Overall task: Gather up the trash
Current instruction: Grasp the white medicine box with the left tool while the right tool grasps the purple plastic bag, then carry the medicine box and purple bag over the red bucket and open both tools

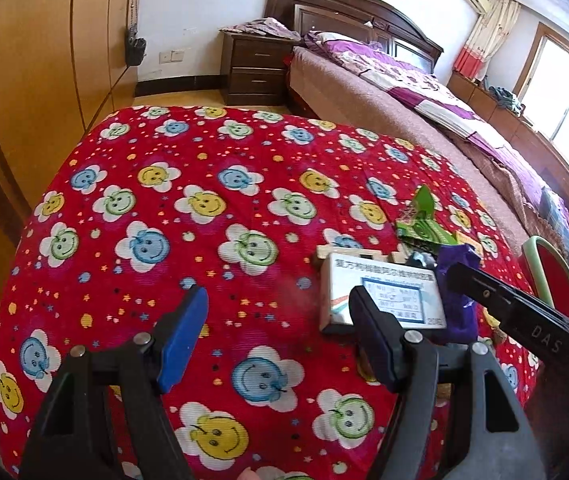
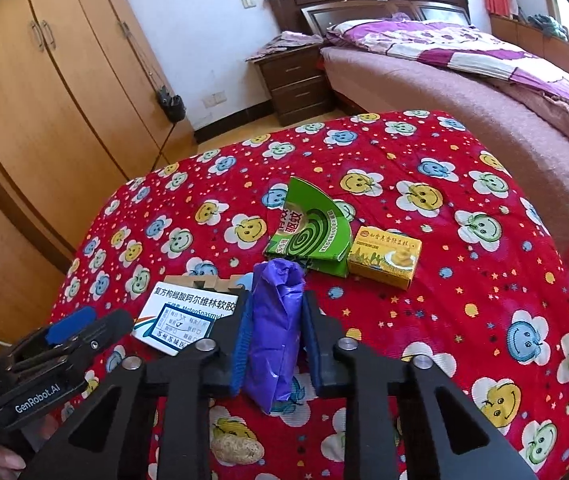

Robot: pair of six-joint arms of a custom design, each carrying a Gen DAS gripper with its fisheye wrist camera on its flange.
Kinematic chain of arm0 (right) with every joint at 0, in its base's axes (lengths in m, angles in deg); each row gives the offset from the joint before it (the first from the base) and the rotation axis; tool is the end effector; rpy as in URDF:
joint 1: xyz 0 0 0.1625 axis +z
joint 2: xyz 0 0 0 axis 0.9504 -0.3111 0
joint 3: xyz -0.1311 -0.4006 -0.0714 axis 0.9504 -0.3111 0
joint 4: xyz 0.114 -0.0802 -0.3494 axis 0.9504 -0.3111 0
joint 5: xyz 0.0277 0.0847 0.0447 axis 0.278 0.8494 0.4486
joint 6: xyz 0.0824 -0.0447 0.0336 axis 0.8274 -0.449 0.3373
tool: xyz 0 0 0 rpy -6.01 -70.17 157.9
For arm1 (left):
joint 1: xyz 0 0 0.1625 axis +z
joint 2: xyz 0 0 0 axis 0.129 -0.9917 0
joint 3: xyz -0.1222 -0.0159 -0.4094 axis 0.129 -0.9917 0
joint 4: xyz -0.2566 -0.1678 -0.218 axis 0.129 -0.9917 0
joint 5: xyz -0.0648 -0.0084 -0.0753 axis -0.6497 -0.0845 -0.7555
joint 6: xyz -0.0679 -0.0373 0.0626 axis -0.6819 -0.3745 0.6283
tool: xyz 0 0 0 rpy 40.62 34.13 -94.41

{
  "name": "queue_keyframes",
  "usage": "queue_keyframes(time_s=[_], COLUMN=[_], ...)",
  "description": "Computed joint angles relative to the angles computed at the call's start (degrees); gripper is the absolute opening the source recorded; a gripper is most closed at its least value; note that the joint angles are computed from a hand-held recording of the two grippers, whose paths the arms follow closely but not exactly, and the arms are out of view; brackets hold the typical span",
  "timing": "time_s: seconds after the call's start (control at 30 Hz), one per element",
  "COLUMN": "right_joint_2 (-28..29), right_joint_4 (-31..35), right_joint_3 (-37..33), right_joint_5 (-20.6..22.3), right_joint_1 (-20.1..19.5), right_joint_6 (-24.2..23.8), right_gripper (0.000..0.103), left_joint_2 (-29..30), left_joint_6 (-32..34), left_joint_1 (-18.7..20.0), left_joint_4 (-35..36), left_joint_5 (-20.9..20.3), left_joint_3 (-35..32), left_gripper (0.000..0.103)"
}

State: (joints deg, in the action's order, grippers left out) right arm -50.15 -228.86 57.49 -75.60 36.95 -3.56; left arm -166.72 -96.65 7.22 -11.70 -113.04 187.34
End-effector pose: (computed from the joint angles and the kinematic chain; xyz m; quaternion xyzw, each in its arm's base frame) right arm 0.2562 -0.3800 0.0188 0.3998 -0.9050 0.1220 0.0793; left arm -0.0968 -0.2424 0.1699 -0.1723 0.7993 -0.4572 0.3498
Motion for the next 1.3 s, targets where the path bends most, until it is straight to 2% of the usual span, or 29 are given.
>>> queue_keyframes(time_s=[0.07, 0.13, 0.2, 0.27, 0.37, 0.6, 0.7, 0.87, 0.97, 1.0, 1.17, 1.3], right_joint_2=[-1.3, -2.7, -4.9, -7.2, -10.0, -14.7, -15.8, -17.0, -17.7, -17.9, -18.9, -20.4], right_joint_4=[-0.7, -1.5, -2.4, -3.0, -3.3, -4.4, -4.4, -4.1, -3.9, -3.9, -3.9, -3.7], right_joint_3=[1.1, 2.1, 3.5, 4.7, 6.1, 8.9, 9.6, 10.3, 10.5, 10.6, 11.3, 12.1], right_joint_5=[1.4, 2.7, 4.1, 4.8, 5.9, 7.0, 7.4, 8.3, 8.9, 9.1, 10.1, 11.0], right_joint_1=[-0.6, -1.2, -2.1, -3.0, -4.6, -8.2, -9.6, -11.5, -12.6, -12.9, -14.2, -15.4], right_joint_6=[0.2, 0.5, 0.8, 0.9, 1.2, 1.9, 1.7, 1.6, 1.3, 1.4, 1.2, 0.9], right_gripper=[0.019, 0.019, 0.019, 0.019, 0.019, 0.019, 0.019, 0.019, 0.019, 0.019, 0.019, 0.019], left_joint_2=[0.5, 1.5, 2.7, 3.8, 6.7, 16.6, 19.3, 21.3, 20.6, 20.4, 19.4, 18.6], left_joint_6=[0.7, 2.4, 4.8, 8.7, 15.5, 30.7, 33.6, 31.1, 31.1, 31.3, 28.9, 27.3], left_joint_1=[-0.6, -0.5, 0.0, 0.8, 2.7, 9.0, 11.3, 14.2, 15.1, 15.2, 14.1, 11.3], left_joint_4=[-0.6, -2.0, -4.7, -9.1, -16.7, -30.2, -30.9, -26.1, -28.2, -29.5, -29.7, -29.2], left_joint_5=[0.3, 1.1, 2.2, 3.3, 4.7, 6.0, 5.6, 5.5, 4.7, 4.5, 4.2, 4.4], left_joint_3=[0.0, -0.2, -0.3, 0.0, 0.2, -2.6, -4.6, -7.2, -6.4, -6.0, -5.2, -4.5], left_gripper=[0.074, 0.082, 0.083, 0.085, 0.094, 0.095, 0.095, 0.095, 0.094, 0.091, 0.091, 0.090])
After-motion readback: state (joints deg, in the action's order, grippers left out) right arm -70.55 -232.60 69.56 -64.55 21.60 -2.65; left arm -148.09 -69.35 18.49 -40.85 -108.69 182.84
